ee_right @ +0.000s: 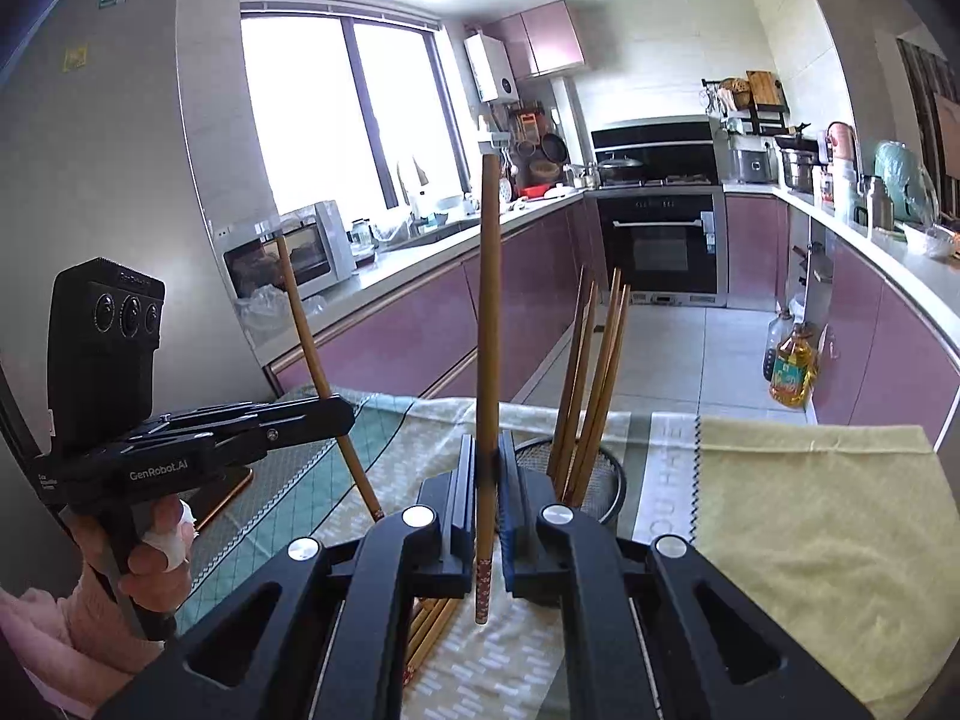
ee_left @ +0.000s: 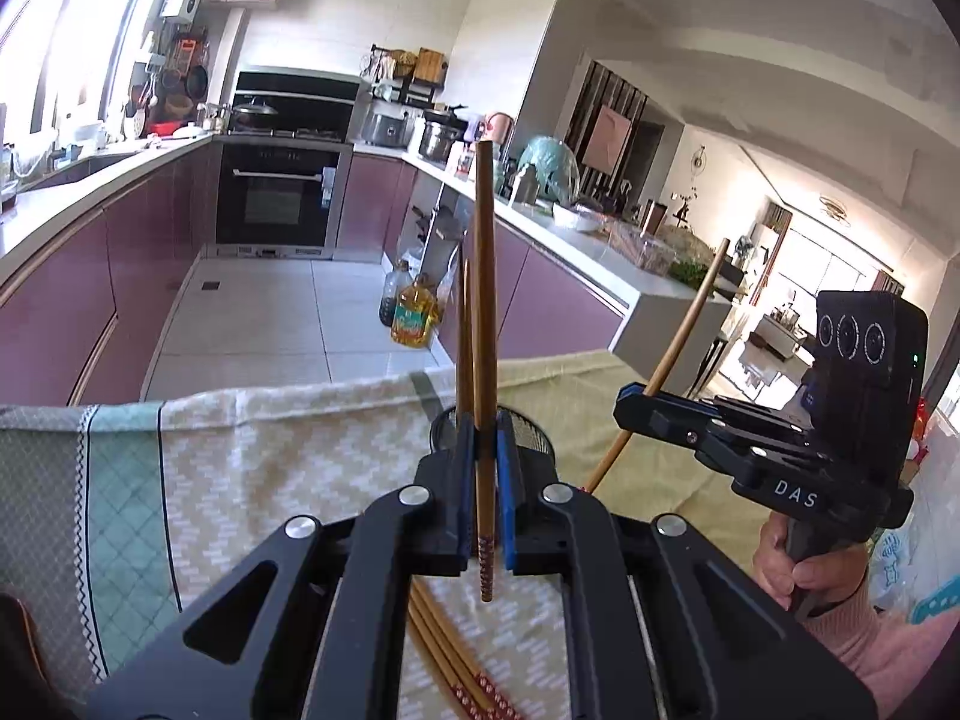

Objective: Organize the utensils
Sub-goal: 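Lift both held chopsticks upright and lower them into the black mesh cup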

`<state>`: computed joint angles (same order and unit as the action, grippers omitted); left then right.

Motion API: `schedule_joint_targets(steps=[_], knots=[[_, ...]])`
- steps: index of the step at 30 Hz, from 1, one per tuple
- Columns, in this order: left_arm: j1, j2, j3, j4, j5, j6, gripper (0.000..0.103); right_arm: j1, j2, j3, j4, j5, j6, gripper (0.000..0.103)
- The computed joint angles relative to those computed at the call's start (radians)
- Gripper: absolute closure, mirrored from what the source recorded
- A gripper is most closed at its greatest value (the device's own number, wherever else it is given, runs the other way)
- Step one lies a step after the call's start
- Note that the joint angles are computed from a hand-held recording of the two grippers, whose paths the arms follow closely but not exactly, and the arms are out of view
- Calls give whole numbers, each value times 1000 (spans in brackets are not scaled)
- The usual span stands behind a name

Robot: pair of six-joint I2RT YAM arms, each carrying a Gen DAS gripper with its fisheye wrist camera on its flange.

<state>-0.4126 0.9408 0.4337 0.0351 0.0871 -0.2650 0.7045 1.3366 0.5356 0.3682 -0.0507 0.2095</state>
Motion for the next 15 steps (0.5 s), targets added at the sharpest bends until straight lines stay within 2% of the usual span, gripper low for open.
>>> schedule_joint_targets(steps=[11,15], knots=[[-26,88,113,90,-59,7,96,-55,-27,62,-1,-17,-33,97],[-64,142,146,116,-138,25,96,-68,-2,85,14,-16,-37,97]])
